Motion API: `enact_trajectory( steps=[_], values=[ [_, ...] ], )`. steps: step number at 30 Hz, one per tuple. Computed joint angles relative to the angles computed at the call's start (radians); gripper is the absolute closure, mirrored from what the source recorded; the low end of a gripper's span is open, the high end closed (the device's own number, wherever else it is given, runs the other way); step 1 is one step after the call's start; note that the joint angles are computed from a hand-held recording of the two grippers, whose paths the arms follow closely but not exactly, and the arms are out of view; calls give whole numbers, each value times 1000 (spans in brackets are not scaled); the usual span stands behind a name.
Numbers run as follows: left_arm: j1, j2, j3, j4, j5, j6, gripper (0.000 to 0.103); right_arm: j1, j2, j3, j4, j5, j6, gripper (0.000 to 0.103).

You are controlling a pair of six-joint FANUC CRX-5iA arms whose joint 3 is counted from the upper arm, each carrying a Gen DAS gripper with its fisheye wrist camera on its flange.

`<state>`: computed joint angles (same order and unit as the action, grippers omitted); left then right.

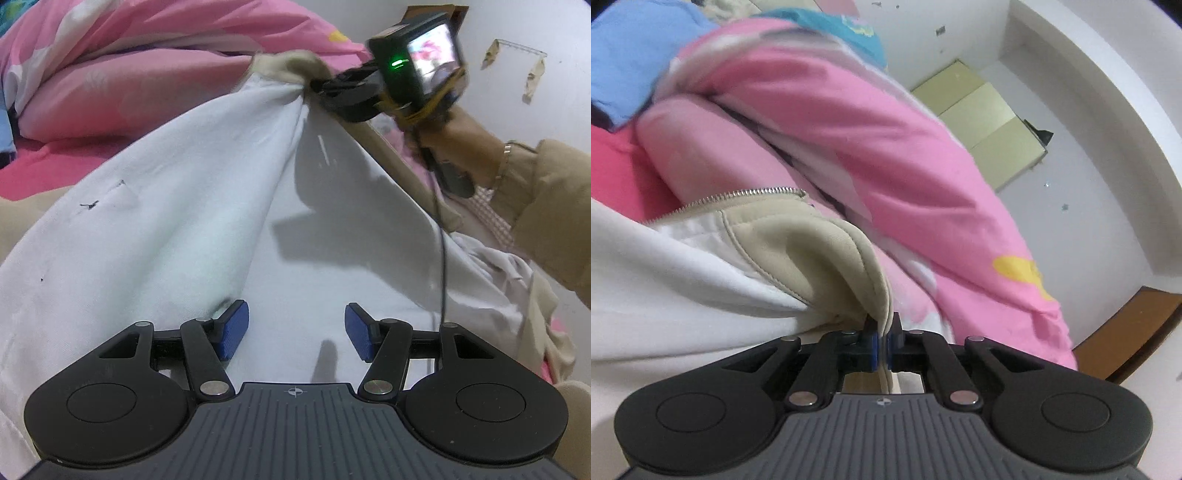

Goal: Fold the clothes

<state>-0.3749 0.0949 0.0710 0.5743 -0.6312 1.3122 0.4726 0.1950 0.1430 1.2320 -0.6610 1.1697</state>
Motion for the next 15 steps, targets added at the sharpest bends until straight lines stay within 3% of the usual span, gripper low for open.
enact_trajectory(
  steps=[7, 8, 9, 11, 12, 15],
  values=[
    [-25, 8, 28, -119, 22, 23, 45, -50, 33, -80, 123, 67, -78, 94],
    [-25, 10, 30, -118, 21, 24, 45, -42, 23, -83, 102, 57, -37, 76],
    [-24, 11, 30, -113, 21, 25, 45, -26, 13, -69, 29, 34, 42, 51],
    [-25, 11, 29, -107, 23, 26, 45, -7, -27, -57, -110, 26, 177, 27],
    [-22, 8, 24, -100, 24, 20, 45, -1, -50, -57, -161, 21, 230, 17],
    [-20, 6, 23, -94, 25, 20, 45, 7, -115, -58, -261, 0, 313, 7]
  ],
)
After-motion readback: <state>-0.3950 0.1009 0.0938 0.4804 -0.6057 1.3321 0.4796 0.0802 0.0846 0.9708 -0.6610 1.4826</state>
